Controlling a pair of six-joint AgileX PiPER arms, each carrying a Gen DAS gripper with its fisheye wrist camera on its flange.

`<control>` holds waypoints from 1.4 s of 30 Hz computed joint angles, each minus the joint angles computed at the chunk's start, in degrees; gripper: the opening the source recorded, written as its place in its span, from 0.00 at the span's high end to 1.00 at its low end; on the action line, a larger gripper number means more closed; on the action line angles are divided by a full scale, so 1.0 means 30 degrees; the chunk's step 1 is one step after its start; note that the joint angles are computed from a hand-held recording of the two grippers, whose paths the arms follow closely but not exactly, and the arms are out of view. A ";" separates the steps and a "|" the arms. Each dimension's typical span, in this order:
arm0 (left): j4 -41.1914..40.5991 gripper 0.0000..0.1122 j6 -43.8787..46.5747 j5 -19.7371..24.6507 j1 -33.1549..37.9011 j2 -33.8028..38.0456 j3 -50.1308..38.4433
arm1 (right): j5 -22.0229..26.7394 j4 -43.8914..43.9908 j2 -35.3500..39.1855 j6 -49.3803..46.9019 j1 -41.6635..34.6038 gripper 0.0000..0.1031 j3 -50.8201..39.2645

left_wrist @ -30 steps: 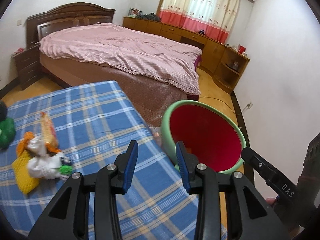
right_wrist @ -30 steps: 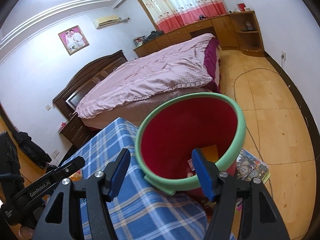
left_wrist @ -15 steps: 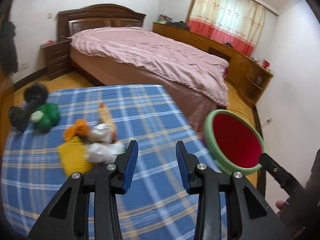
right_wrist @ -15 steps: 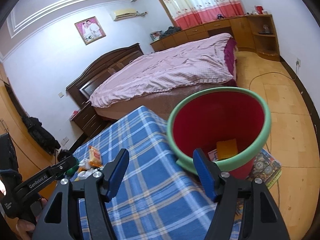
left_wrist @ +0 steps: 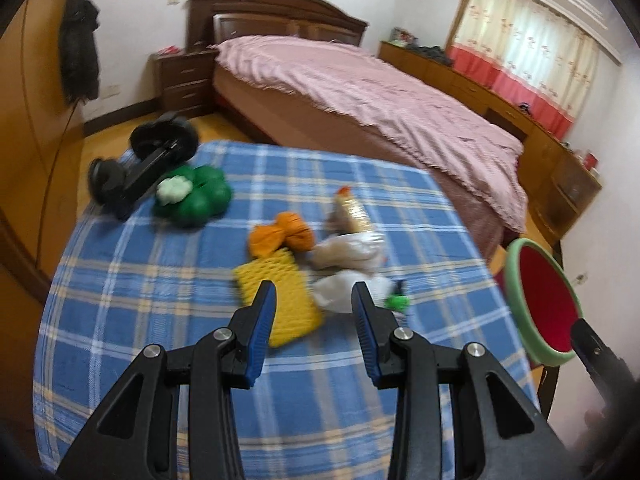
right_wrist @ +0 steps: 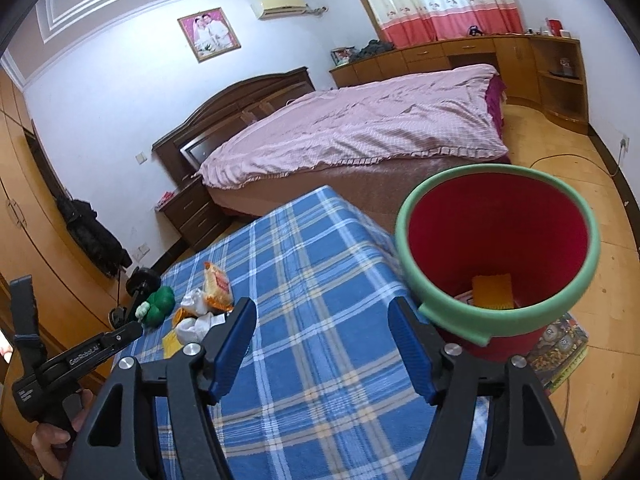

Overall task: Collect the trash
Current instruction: 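Move both open tools back over the table clutter, then grasp the flat yellow foam pad with the left tool while the right tool grasps the green keychain toy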

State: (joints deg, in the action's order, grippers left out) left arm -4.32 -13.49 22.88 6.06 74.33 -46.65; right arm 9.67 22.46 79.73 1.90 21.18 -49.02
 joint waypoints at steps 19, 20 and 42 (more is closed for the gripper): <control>-0.3502 0.65 0.2947 -0.0719 0.1496 0.5047 -0.1041 | 0.0268 -0.0371 0.2728 0.0363 0.0469 0.31 -0.1443; -0.4103 0.65 0.3443 -0.0820 0.1503 0.5174 -0.1041 | 0.0325 -0.0334 0.2819 0.0298 0.0456 0.31 -0.1520; -1.1478 0.91 1.0785 -0.2410 0.1981 0.5202 -0.0477 | 0.1676 -0.0898 0.6150 -0.0082 0.1835 0.31 -0.4805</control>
